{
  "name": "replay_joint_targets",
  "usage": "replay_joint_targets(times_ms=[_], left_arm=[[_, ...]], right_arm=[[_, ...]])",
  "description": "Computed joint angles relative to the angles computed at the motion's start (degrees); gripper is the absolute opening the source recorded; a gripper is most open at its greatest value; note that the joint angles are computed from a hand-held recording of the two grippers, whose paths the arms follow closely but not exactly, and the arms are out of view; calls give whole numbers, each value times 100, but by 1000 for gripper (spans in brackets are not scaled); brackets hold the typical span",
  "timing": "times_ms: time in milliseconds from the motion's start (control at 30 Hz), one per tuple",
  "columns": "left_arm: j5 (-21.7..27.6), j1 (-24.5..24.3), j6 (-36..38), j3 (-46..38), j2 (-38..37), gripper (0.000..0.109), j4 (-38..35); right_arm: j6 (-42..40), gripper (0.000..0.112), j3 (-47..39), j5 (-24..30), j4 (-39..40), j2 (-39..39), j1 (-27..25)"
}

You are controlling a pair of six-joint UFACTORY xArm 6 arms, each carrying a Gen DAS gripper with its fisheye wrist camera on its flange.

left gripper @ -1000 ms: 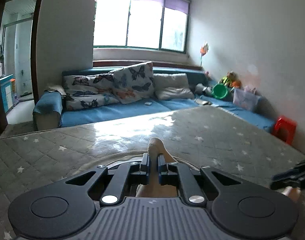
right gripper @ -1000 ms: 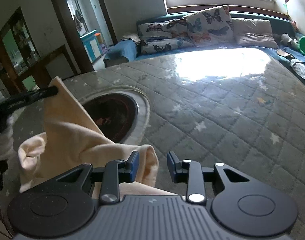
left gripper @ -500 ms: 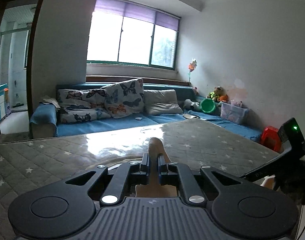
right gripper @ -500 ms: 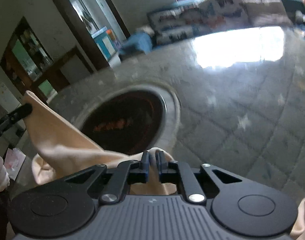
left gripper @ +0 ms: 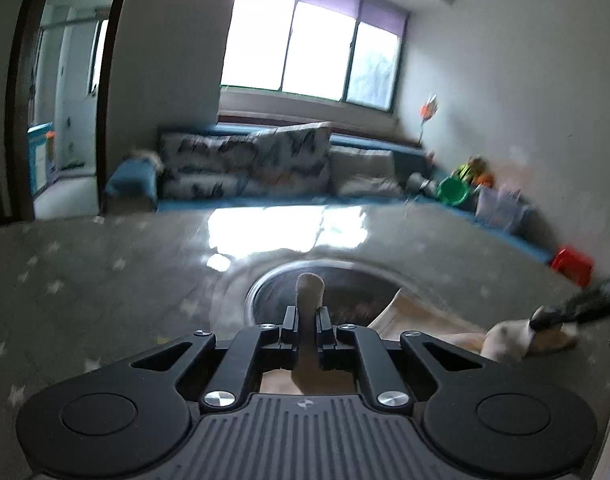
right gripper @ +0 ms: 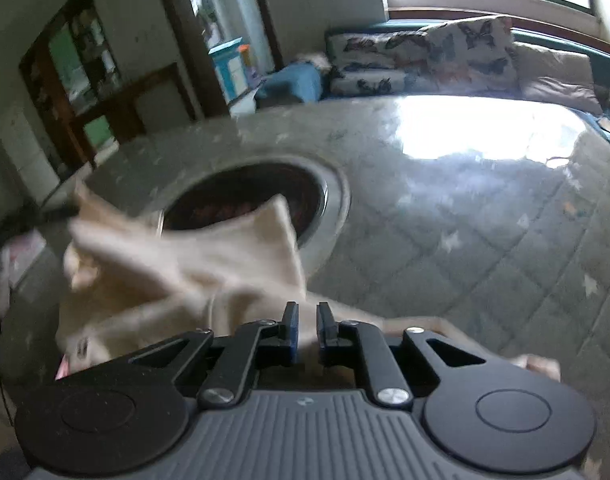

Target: Fold clothes

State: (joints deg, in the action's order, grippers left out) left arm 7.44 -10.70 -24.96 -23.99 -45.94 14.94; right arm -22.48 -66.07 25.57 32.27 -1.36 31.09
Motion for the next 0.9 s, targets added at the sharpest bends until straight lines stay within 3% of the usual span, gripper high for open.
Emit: replay_joint_targets(times_ms=[167, 300, 500, 567, 633, 733, 900], left_arm=[[177, 5, -147, 6, -40, 9, 198], [206, -2, -247, -21, -14, 9, 350], [183, 24, 36, -91, 48, 9, 162], [73, 45, 184, -214, 226, 9, 105], [-56, 71, 337, -378, 463, 9, 42], [-269, 154, 377, -746, 959, 9, 198], [-470, 434, -571, -1804, 2097, 9, 1476]], right_arm=[[138, 17, -1423, 211, 211, 1194, 23], [347, 36, -2511, 453, -551, 2211, 247], [903, 36, -3449, 504, -1626, 3128, 478], [802, 30, -3522, 551, -1524, 3188, 470], [730, 8, -3562, 571, -1456, 3204, 464], [1108, 6, -3598, 303, -2063, 3179, 461], [2156, 6, -4533, 126, -3197, 3653, 335]])
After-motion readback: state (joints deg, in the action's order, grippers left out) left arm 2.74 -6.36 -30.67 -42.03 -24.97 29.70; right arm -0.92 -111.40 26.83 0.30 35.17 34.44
